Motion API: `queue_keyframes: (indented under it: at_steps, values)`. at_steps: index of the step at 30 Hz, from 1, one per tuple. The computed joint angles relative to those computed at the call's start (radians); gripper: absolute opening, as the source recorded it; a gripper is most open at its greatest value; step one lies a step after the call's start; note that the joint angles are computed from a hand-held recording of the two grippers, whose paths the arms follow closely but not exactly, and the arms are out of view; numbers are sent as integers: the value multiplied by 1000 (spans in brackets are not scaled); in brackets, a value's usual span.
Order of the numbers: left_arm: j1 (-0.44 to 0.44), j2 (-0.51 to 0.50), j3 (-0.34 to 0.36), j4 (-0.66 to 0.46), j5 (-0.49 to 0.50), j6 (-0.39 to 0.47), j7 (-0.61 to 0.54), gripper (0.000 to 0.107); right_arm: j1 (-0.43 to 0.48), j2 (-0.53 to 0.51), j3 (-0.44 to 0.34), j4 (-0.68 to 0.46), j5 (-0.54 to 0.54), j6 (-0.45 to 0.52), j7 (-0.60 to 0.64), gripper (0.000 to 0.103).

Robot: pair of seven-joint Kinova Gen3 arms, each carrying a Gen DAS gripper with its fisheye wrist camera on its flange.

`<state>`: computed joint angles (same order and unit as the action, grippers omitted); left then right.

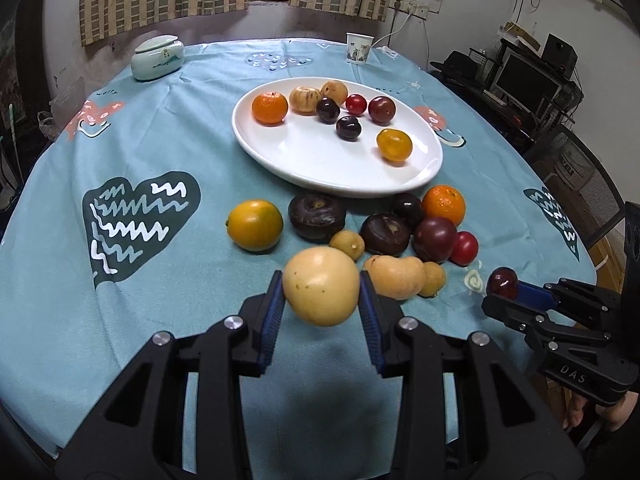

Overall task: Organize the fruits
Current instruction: 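Grasp a pale yellow pear with the left tool while the right tool grasps a red apple, then carry pear and red apple onto the plate and release both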

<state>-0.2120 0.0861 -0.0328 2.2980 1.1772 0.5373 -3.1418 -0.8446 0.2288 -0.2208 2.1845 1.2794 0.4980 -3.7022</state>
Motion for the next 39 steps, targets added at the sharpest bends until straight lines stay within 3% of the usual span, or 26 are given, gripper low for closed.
queue_keyframes:
  at_steps: [2, 4, 6, 9, 12, 16, 20, 22, 25, 29, 34, 36, 37, 39]
  values:
    - [12, -3, -13, -8, -14, 7, 11, 37, 2, -3, 1, -2, 4, -2, 4, 29]
    - [75, -6, -76, -21, -26, 18, 20, 37, 10, -8, 2, -7, 9, -9, 18, 29]
    - [96, -6, -98, -37, -29, 29, 24, 37, -31, -15, 67, -13, 2, -38, 46, 29]
    - [41, 1, -11, -77, -50, -6, 68, 37, -2, -19, 96, -44, -59, -96, 166, 29]
    - [78, 23, -11, -161, -121, -27, 179, 37, 137, -7, 14, -102, -82, -118, 288, 29]
    - [261, 108, -110, -323, -209, -99, 341, 37, 323, 45, -95, -221, -111, -122, 450, 29]
    - [441, 237, -252, -506, -297, -66, 504, 38, 502, 156, -248, -390, -143, -39, 613, 29]
    - [469, 289, -274, -576, -345, -43, 585, 38, 533, 209, -270, -467, -183, 3, 694, 28]
    - [391, 334, -179, -622, -372, -29, 648, 38, 496, 240, -172, -505, -272, -33, 768, 28]
    - [299, 342, -43, -607, -444, -93, 687, 38, 405, 250, -6, -511, -413, -99, 874, 28]
    - [224, 345, 52, -596, -500, -119, 722, 38, 365, 267, 55, -524, -467, -118, 925, 29]
    - [212, 339, 65, -582, -497, -137, 720, 38, 318, 272, 116, -526, -485, -120, 924, 39]
    - [205, 335, 68, -572, -480, -147, 708, 39, 279, 272, 163, -520, -476, -121, 900, 58]
    - [178, 329, 96, -555, -483, -174, 715, 54, 203, 260, 255, -492, -424, -139, 819, 62]
